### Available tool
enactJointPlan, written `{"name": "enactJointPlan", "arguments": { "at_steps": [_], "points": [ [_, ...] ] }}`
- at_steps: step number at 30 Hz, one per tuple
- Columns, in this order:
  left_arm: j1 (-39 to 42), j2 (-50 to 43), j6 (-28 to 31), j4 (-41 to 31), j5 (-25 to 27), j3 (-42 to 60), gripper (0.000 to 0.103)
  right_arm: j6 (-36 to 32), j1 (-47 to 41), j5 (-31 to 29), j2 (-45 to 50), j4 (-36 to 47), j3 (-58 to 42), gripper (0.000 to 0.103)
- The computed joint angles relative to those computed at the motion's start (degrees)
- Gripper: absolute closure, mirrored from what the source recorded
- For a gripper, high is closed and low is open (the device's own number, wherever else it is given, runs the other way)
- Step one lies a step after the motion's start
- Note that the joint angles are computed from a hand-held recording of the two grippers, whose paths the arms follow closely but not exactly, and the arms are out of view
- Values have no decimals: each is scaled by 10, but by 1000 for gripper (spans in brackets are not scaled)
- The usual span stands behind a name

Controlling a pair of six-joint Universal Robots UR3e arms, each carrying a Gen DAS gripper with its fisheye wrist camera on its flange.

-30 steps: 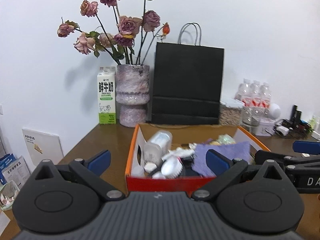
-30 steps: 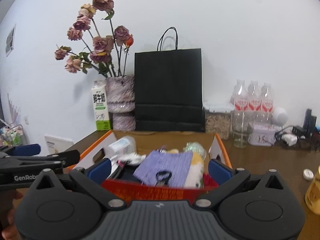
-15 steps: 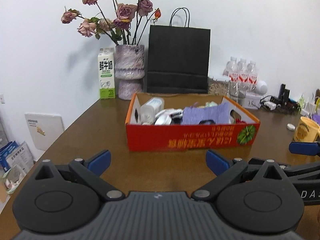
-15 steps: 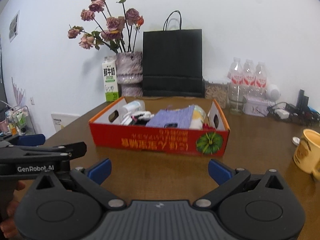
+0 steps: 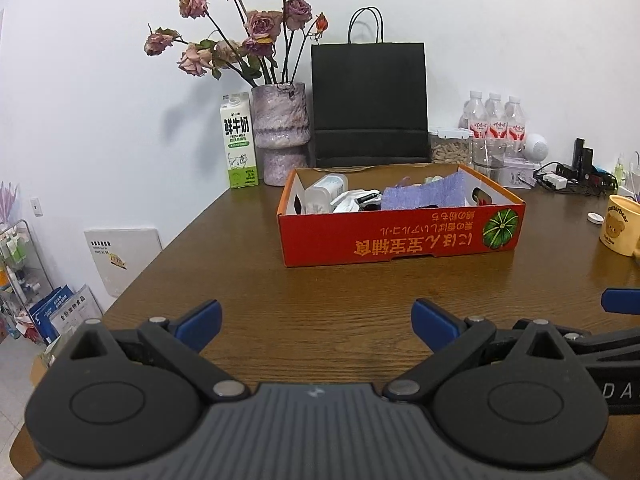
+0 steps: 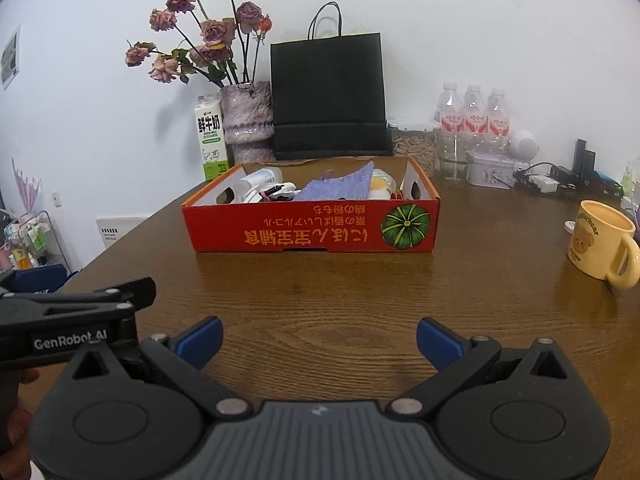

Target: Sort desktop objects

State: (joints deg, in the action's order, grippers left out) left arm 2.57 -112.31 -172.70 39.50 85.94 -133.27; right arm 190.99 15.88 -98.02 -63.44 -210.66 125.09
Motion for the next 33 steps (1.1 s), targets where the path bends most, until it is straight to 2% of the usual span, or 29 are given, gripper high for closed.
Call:
{"name": "enactJointPlan", "arguments": {
  "at_steps": [33],
  "points": [
    [-3, 10, 4, 0, 7, -6, 0, -1, 8, -14, -5, 1, 1, 0]
  ]
}}
